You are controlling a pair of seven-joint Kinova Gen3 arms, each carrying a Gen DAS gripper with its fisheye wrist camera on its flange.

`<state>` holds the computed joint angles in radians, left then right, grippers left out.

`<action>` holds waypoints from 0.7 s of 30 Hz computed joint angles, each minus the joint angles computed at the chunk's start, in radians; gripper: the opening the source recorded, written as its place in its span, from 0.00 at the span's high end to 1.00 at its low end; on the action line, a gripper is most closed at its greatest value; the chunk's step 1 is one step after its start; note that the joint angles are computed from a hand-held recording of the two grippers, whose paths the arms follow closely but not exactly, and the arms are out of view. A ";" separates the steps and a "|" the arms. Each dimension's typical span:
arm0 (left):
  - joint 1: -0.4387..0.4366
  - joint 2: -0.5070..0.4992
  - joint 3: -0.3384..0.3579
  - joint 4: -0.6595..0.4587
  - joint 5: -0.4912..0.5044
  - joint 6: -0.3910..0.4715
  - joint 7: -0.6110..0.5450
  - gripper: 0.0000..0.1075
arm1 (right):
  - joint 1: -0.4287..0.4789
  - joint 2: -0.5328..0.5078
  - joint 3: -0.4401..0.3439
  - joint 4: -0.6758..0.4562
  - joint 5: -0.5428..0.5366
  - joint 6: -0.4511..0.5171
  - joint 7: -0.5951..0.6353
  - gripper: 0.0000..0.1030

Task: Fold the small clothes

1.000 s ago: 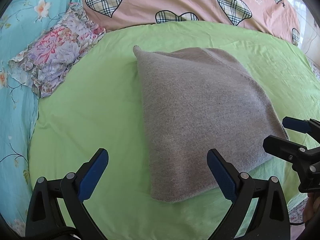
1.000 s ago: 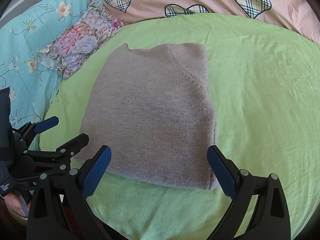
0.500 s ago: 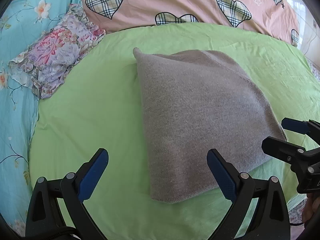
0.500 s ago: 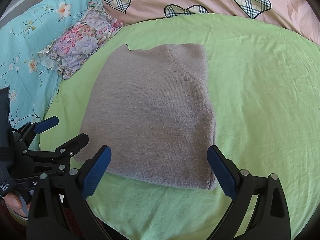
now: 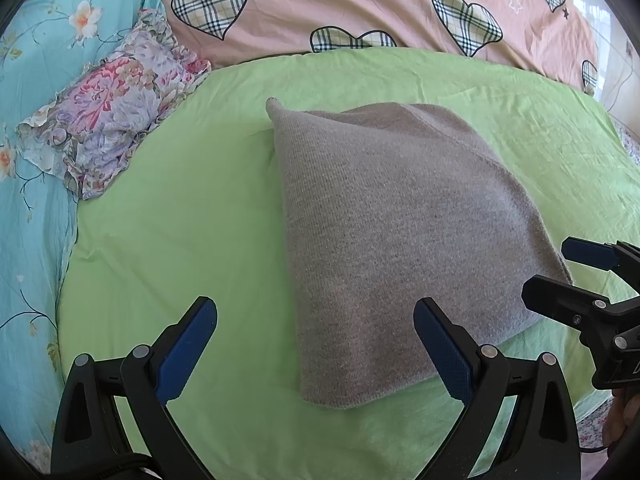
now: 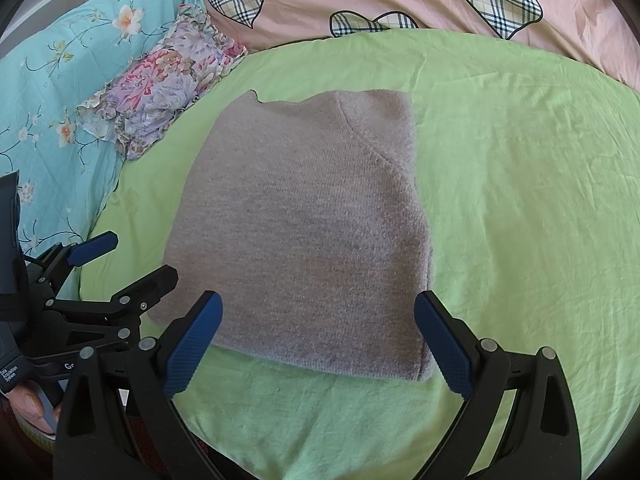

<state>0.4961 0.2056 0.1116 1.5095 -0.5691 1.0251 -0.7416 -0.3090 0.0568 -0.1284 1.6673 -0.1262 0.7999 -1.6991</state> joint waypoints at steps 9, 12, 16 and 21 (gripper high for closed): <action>0.001 0.000 0.001 -0.002 0.000 0.001 0.001 0.08 | 0.000 -0.002 0.000 0.005 0.001 -0.005 -0.001 0.06; 0.004 0.001 0.001 -0.004 -0.003 0.002 0.003 0.08 | 0.000 -0.001 0.001 -0.006 0.002 0.003 -0.003 0.06; 0.006 0.001 0.001 -0.007 -0.005 0.004 0.005 0.08 | 0.001 0.000 0.002 -0.019 0.002 0.013 -0.002 0.06; 0.006 0.000 0.001 -0.009 -0.004 0.005 0.005 0.08 | 0.002 0.001 0.002 -0.023 0.001 0.015 -0.001 0.06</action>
<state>0.5019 0.2054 0.1129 1.5009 -0.5735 1.0302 -0.7367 -0.3074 0.0582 -0.1266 1.6447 -0.1249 0.8149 -1.7001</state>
